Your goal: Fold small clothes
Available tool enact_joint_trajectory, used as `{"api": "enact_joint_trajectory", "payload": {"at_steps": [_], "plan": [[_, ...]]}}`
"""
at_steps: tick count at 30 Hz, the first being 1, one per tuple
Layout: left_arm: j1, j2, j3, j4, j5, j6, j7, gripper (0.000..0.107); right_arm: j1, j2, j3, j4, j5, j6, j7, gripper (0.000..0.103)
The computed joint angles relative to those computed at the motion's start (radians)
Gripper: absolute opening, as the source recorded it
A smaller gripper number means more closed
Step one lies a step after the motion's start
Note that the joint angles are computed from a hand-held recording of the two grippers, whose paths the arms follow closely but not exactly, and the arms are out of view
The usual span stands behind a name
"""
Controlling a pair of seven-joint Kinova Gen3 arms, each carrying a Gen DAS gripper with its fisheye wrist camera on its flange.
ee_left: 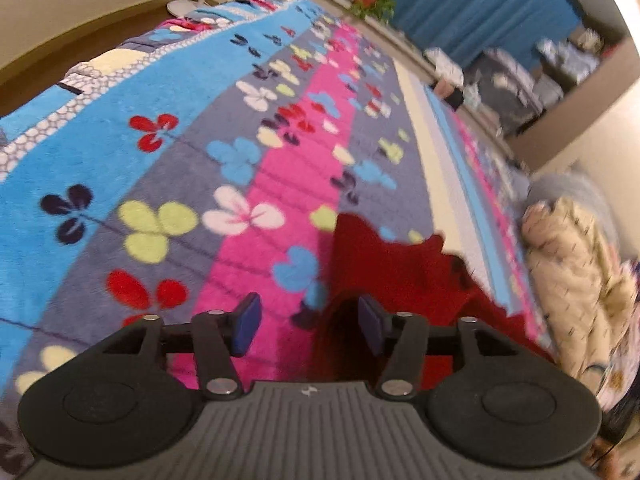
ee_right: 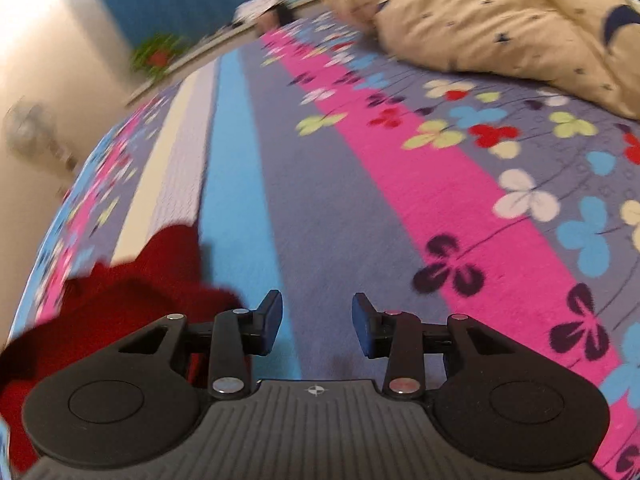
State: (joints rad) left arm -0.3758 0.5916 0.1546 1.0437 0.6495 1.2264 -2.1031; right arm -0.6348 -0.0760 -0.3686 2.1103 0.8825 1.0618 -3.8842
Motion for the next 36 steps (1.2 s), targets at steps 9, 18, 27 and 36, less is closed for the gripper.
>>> {"api": "enact_joint_trajectory", "payload": {"at_steps": [9, 18, 27, 36], "plan": [[0.045, -0.053, 0.008, 0.079, -0.1, 0.017, -0.253, 0.081, 0.008, 0.028, 0.016, -0.057, -0.088, -0.093, 0.278, 0.051], [0.1, -0.084, 0.004, 0.157, -0.047, -0.078, -0.343, 0.081, 0.001, 0.099, 0.066, -0.119, -0.081, -0.124, 0.36, 0.051], [0.139, -0.083, 0.023, 0.198, -0.006, -0.201, -0.356, 0.081, -0.045, 0.147, 0.116, -0.147, 0.019, -0.09, 0.253, 0.051], [0.147, -0.073, 0.028, 0.215, 0.028, -0.309, -0.348, 0.072, -0.048, 0.154, 0.124, -0.128, 0.111, -0.064, 0.048, 0.051]]}}
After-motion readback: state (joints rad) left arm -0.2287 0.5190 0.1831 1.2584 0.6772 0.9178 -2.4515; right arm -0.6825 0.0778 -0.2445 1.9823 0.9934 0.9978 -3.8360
